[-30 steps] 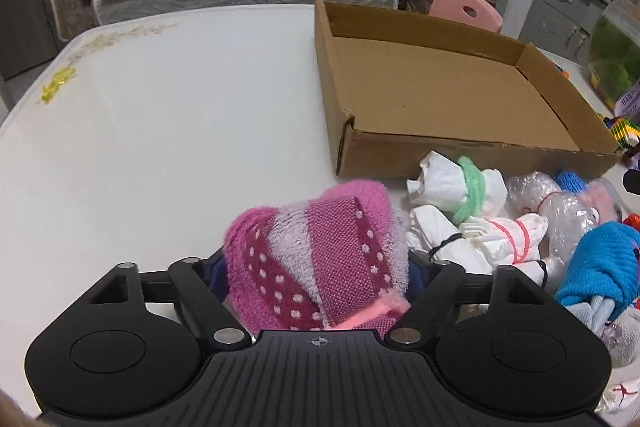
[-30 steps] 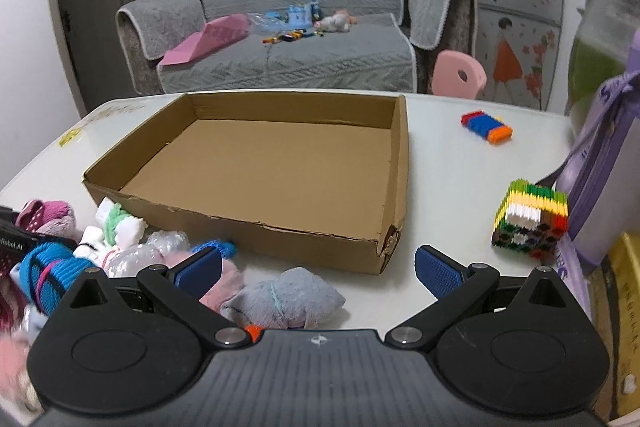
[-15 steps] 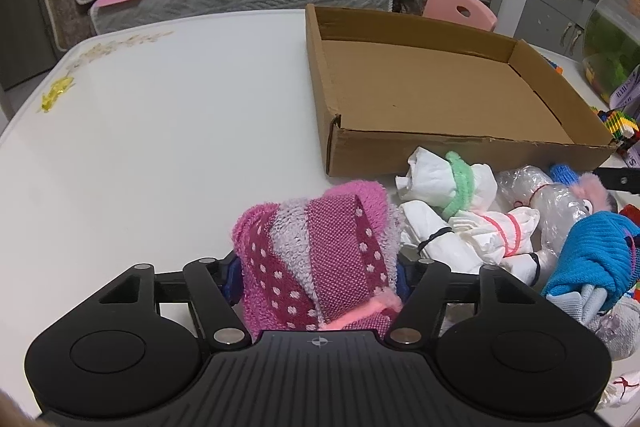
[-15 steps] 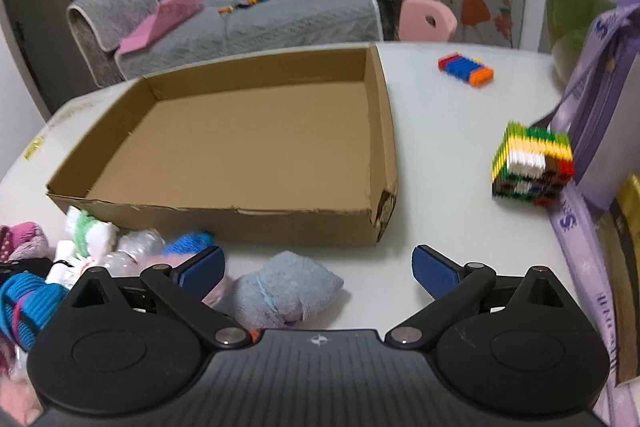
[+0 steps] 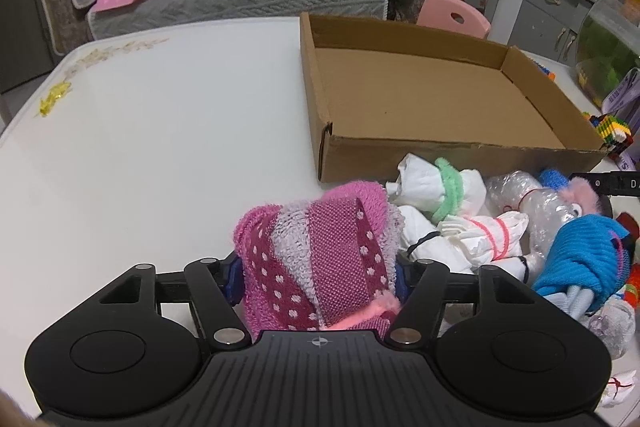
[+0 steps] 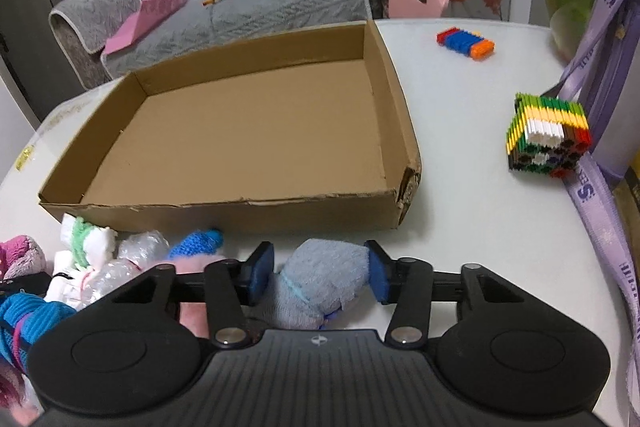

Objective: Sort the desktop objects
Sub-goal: 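Grasp the pink towel bundle with the left tool while the right tool grasps the grey sock bundle, then lift both held bundles and carry them over the cardboard box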

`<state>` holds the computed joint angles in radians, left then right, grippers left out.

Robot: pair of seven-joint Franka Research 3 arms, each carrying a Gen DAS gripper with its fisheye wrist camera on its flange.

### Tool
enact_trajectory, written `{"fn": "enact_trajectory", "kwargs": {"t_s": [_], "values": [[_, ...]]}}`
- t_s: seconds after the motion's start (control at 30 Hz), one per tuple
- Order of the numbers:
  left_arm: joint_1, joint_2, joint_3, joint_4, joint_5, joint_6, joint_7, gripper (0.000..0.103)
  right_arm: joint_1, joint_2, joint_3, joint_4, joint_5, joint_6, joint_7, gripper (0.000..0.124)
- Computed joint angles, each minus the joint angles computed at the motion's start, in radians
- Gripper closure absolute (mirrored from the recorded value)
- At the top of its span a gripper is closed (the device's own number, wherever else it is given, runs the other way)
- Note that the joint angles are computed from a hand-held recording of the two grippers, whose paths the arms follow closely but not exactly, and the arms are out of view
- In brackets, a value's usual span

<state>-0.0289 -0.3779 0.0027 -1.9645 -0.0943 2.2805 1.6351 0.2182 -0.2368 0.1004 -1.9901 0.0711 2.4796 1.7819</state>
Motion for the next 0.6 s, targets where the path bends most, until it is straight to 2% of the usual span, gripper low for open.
{"fn": "enact_trajectory", "kwargs": {"t_s": [0.23,0.4,0.5,0.6], "values": [[0.006,-0.021,0.004,-0.002,-0.003,0.032,-0.011,0.034,-0.004,-0.064,-0.015,-0.043,0.049,0.091,-0.019,0.085],[0.013,-0.050,0.001,0.010,0.019,0.113,-0.051,0.034,-0.008,-0.079,-0.027,-0.051,0.109,0.198,-0.039,0.085],[0.014,-0.024,-0.014,0.062,0.051,0.164,-0.086,0.034,-0.017,-0.054,-0.022,-0.020,0.116,0.265,-0.047,0.085],[0.011,0.071,-0.038,0.185,0.082,0.177,-0.125,0.034,0.001,0.006,-0.039,0.047,0.162,0.304,-0.088,0.085]]}}
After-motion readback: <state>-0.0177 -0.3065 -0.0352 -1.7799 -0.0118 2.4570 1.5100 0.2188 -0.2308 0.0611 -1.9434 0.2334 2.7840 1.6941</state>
